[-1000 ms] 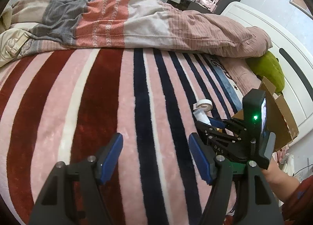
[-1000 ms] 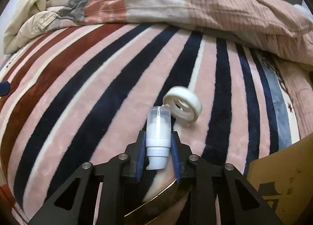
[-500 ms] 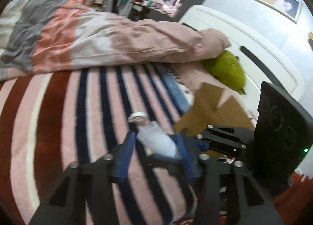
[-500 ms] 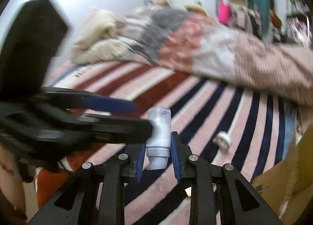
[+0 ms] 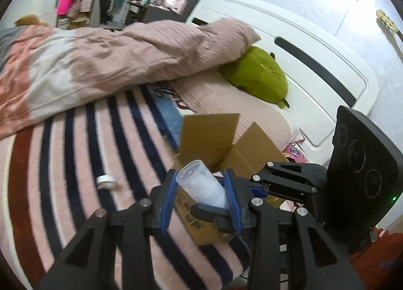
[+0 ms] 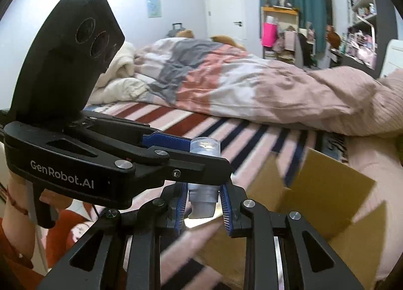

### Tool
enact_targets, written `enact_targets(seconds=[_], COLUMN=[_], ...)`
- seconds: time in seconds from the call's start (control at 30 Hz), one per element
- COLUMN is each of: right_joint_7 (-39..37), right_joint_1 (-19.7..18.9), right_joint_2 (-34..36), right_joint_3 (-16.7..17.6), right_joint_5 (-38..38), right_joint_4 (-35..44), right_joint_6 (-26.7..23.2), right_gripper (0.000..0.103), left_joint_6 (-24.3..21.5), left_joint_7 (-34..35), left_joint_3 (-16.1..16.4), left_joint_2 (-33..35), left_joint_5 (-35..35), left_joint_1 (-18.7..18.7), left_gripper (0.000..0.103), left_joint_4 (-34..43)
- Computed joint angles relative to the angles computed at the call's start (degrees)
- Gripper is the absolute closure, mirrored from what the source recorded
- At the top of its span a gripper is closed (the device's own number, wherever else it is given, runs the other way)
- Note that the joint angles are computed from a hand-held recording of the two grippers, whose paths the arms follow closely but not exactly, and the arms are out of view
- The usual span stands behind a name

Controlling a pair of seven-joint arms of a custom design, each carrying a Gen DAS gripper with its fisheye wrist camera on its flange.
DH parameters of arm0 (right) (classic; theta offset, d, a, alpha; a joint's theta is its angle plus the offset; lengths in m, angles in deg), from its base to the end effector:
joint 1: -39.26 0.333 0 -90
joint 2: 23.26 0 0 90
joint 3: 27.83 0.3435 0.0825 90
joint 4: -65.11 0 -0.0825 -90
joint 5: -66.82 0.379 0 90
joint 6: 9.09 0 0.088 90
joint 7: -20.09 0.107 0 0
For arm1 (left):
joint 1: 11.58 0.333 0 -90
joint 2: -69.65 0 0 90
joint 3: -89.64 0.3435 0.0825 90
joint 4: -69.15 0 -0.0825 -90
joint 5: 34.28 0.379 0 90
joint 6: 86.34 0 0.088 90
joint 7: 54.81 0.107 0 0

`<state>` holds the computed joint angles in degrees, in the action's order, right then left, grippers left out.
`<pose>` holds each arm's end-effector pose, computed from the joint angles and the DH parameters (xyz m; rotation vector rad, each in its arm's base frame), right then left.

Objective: Organize rigid objects
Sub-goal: 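Carry the bottle into the cardboard box and open the right gripper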

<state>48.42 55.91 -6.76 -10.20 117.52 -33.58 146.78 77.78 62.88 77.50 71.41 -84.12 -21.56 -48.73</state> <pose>0.5937 0.3407 0.5220 -2.0924 0.6895 -0.2195 0.5640 -0.1822 0.5264 -1.7989 2.0170 -1.2730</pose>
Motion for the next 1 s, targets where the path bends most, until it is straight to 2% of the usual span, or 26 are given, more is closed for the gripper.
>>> enact_targets(seconds=[0.17, 0.4, 0.43, 0.47, 0.5, 0.53, 0.6, 0.7, 0.77, 0.9, 1.0], right_joint_7=[5.88, 9.25, 9.58, 10.25, 11.17, 11.76, 12.06, 12.89, 13.56, 15.09, 15.49], right_joint_1=[-1.18, -2.75, -2.93, -2.86, -2.75, -2.87, -3.41, -3.58, -3.5, -2.72, -2.16], right_joint_2=[1.13, 2.14, 2.22, 2.27, 2.09, 2.01, 1.73, 1.13, 0.74, -0.55, -1.67], right_joint_3=[-2.7, -3.35, -3.28, -3.3, -3.5, -3.5, -3.17, -3.14, -3.22, -3.58, -3.42], right_joint_5=[-4.48, -9.13, -9.6, -10.31, -11.38, -11.93, -11.9, -12.32, -12.74, -14.23, -14.78], right_joint_4=[1.38, 1.69, 1.69, 1.64, 1.28, 1.12, 0.68, 0.08, -0.19, -1.51, -2.63], right_joint_6=[-3.79, -4.79, -4.8, -4.61, -4.56, -4.67, -4.76, -4.56, -4.61, -3.57, -2.62], right_gripper=[0.083, 0.083, 0.083, 0.083, 0.08, 0.078, 0.064, 0.057, 0.056, 0.046, 0.045], left_joint_6=[-3.81, -6.07, -5.83, -5.88, -5.68, -4.62, -3.93, -2.63, -1.68, 0.51, 2.47], left_joint_7=[-2.95, -5.53, -6.49, -7.7, -9.24, -10.71, -11.56, -12.78, -12.72, -11.25, -10.48], left_joint_3=[-0.87, -2.01, -1.92, -1.71, -1.37, -1.11, -1.36, -1.36, -1.54, -1.76, -1.3], left_joint_2=[6.1, 9.73, 9.91, 10.05, 10.12, 9.8, 9.29, 7.86, 6.74, 3.86, 1.02], left_joint_5=[5.11, 9.35, 10.47, 12.01, 13.93, 15.55, 16.56, 17.96, 18.0, 15.91, 14.69], left_joint_1=[-0.16, 0.41, 0.21, -0.04, -0.43, -0.82, -0.65, -0.64, -0.46, -0.11, -0.21], left_gripper=[0.069, 0.069, 0.067, 0.058, 0.047, 0.043, 0.041, 0.035, 0.034, 0.032, 0.031], left_joint_4=[6.58, 10.48, 10.58, 10.72, 10.72, 10.11, 9.49, 7.75, 6.4, 3.1, -0.2])
